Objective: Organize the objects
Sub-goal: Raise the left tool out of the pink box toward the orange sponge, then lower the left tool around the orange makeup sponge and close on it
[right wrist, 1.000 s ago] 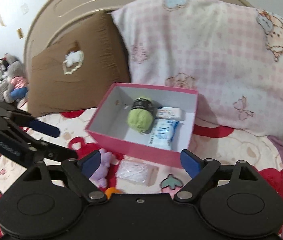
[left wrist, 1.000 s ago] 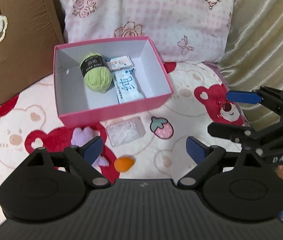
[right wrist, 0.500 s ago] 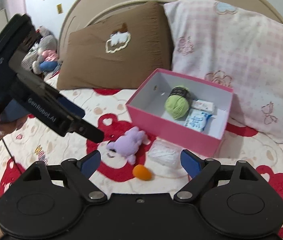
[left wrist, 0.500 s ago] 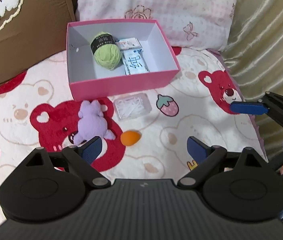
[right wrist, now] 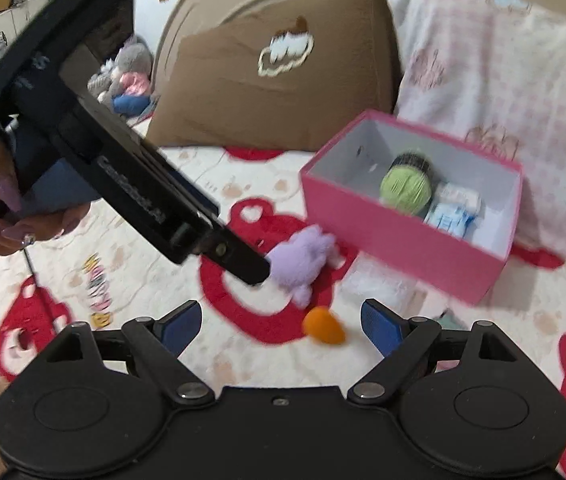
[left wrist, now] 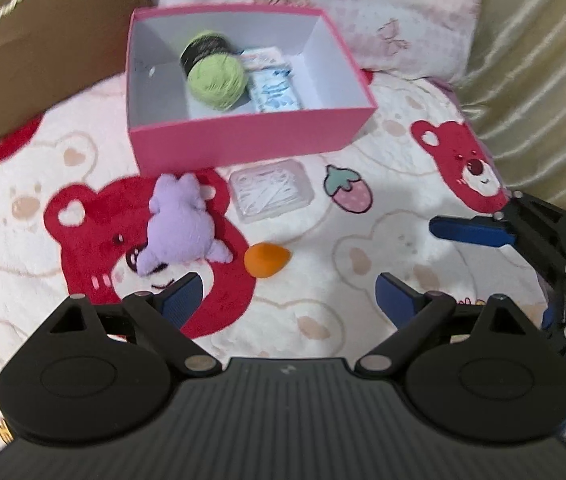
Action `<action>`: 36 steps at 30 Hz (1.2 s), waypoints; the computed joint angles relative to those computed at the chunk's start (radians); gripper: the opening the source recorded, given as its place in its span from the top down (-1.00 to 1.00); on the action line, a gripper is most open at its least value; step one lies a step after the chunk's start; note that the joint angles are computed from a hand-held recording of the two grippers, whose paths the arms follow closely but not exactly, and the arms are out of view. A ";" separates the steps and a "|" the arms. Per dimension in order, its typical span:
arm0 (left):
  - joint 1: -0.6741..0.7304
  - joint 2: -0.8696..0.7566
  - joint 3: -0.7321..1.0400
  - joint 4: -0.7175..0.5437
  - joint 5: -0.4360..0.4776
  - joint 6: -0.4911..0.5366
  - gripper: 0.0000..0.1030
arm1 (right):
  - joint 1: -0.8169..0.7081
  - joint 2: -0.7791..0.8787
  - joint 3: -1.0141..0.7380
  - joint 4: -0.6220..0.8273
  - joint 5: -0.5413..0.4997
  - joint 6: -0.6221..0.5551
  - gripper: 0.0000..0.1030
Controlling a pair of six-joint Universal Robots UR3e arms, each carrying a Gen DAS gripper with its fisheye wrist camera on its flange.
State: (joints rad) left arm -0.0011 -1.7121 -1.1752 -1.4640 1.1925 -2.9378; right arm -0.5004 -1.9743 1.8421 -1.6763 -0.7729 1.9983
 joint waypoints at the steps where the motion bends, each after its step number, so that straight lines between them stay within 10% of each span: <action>1: 0.004 -0.002 -0.016 0.020 -0.004 -0.015 -0.83 | -0.010 -0.013 0.041 -0.045 0.019 -0.013 -0.74; 5: 0.008 0.034 -0.160 0.197 0.006 -0.047 -0.82 | -0.001 0.041 0.080 -0.100 0.025 -0.103 -0.74; 10: -0.029 -0.011 -0.194 0.286 0.074 -0.052 -0.82 | 0.084 0.135 0.177 -0.380 -0.067 0.000 -0.71; 26: -0.050 -0.068 -0.371 0.510 0.044 -0.095 -0.82 | 0.160 0.317 0.236 -0.572 -0.103 0.197 -0.61; 36: -0.022 -0.119 -0.576 0.839 -0.001 -0.153 -0.77 | 0.190 0.475 0.448 -1.112 -0.111 0.363 -0.62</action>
State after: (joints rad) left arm -0.0234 -1.8306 -1.7514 -0.6248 1.1911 -3.0911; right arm -0.3102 -1.4996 2.2903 -2.7882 -0.8841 2.3615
